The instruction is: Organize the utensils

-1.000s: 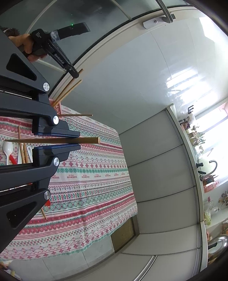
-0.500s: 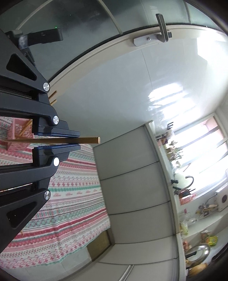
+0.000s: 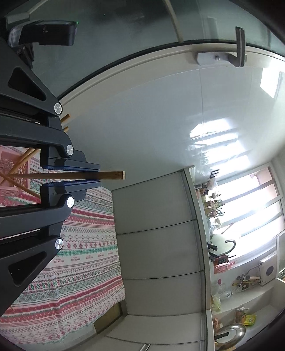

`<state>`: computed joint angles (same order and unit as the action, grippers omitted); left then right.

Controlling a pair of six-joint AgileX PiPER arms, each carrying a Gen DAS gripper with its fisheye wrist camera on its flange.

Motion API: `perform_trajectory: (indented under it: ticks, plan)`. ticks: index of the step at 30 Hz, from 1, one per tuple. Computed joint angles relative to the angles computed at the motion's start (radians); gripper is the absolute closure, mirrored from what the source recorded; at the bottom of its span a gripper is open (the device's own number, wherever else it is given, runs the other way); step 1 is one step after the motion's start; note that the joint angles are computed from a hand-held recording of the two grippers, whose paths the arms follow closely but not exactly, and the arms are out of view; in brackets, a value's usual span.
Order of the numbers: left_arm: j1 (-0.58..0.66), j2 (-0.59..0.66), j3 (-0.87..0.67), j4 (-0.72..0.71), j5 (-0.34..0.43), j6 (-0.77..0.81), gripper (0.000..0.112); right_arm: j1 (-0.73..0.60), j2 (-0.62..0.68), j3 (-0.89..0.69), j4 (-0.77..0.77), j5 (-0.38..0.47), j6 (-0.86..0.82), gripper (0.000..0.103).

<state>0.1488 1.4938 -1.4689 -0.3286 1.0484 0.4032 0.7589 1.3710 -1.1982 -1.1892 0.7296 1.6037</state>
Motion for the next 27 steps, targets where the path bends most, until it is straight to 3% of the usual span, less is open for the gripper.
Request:
perform_trajectory:
  ticks: [8, 14, 20, 21, 23, 27]
  plan:
    - [0.002, 0.038, -0.026, 0.010, 0.029, -0.015, 0.045, 0.017, 0.103, 0.001, 0.020, 0.000, -0.037, 0.096]
    - [-0.003, 0.042, -0.032, 0.011, 0.038, -0.020, 0.045, 0.010, 0.104, 0.006, 0.069, -0.015, -0.071, 0.095]
    - [-0.006, 0.029, -0.025, 0.007, 0.039, -0.011, 0.045, 0.003, -0.007, 0.037, 0.173, -0.010, -0.159, 0.077]
    - [-0.008, 0.024, -0.023, 0.005, 0.039, -0.006, 0.045, 0.009, -0.032, 0.045, 0.183, 0.006, -0.163, 0.061]
    - [-0.014, 0.009, -0.012, 0.004, 0.034, 0.001, 0.045, 0.017, -0.104, 0.088, 0.189, 0.016, -0.151, 0.039]
    - [-0.035, -0.026, 0.014, 0.002, 0.030, 0.020, 0.045, 0.014, -0.220, 0.120, 0.313, 0.099, -0.261, 0.039]
